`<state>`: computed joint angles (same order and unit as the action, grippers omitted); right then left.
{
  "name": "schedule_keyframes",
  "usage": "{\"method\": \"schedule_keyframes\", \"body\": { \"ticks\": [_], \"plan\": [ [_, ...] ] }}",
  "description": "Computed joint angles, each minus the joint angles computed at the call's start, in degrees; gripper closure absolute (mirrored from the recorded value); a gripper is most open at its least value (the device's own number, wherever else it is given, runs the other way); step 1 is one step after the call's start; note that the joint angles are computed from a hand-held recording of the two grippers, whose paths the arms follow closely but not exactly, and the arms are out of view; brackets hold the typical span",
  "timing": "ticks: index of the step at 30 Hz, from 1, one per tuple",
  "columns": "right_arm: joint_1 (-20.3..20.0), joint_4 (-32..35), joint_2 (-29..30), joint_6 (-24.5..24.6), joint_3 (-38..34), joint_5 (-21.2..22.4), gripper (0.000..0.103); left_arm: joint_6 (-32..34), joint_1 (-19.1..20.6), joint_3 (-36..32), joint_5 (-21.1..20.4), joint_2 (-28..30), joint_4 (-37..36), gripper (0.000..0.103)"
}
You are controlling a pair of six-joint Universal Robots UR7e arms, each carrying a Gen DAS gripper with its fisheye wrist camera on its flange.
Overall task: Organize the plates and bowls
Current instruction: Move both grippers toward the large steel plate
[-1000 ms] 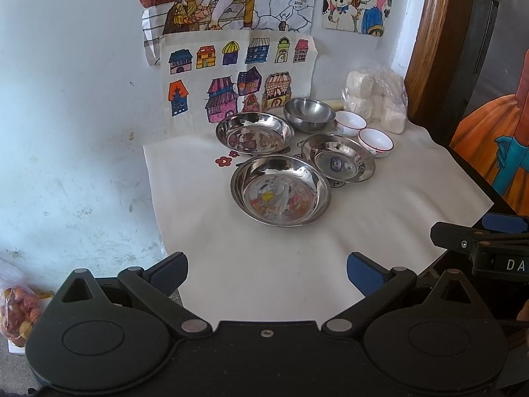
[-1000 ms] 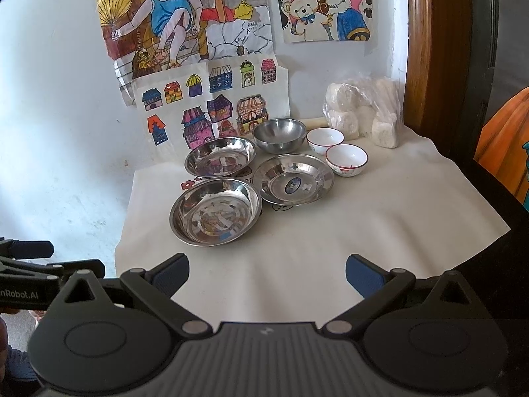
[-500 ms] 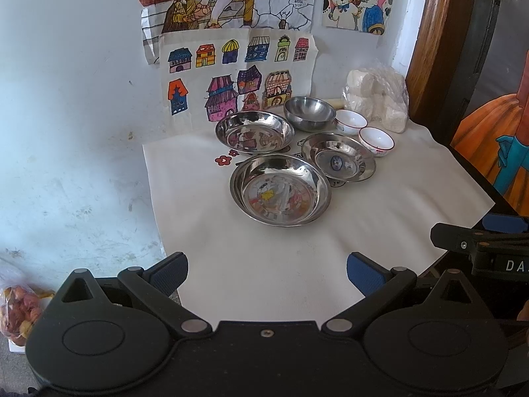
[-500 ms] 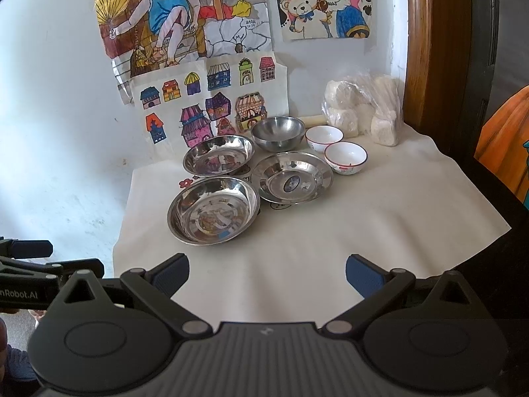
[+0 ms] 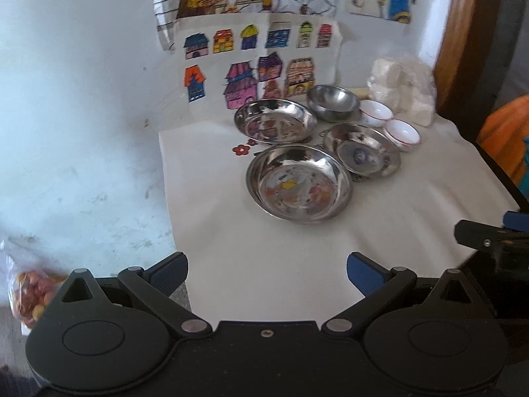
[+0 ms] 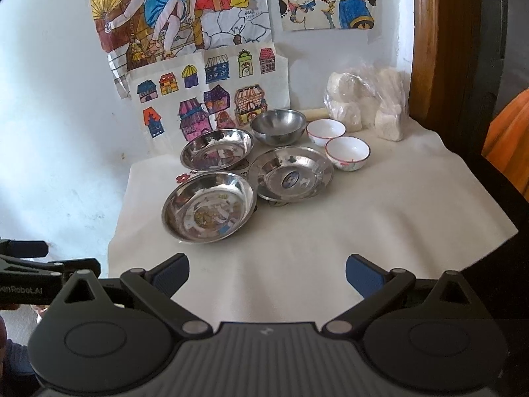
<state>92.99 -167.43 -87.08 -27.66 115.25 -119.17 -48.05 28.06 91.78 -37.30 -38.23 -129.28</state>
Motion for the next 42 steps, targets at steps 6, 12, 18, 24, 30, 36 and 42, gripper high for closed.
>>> {"method": "schedule_keyframes", "body": {
  "ticks": [6,12,18,24,30,36,42],
  "plan": [
    [-4.28,6.14,2.54,-4.94,-7.32,5.34,0.0,-8.07,1.42,-9.29,2.38,5.51,8.4,0.001],
    [-7.79,15.75,5.85,-9.09,-16.34,10.2,0.0,-16.81,2.38,-21.26,3.35,11.89,20.57,0.001],
    [-9.09,23.06,9.38,-8.44,-22.98,12.32,0.0,-20.24,3.54,-29.34,2.67,15.05,30.54,0.001],
    [-8.67,24.5,13.18,-6.43,-25.75,12.56,0.0,-16.36,5.94,-29.93,2.58,14.39,29.91,0.001],
    [-6.44,21.56,18.14,-2.79,-27.35,8.82,0.0,-3.96,9.99,-29.17,1.35,13.23,21.73,0.001],
    [-4.6,19.22,22.39,0.91,-28.22,5.58,0.0,7.49,14.1,-33.31,1.46,15.33,17.05,0.001],
    [-3.75,19.56,26.28,1.18,-32.31,4.01,0.0,14.67,16.93,-41.18,2.21,19.91,14.96,0.001]
  ]
}}
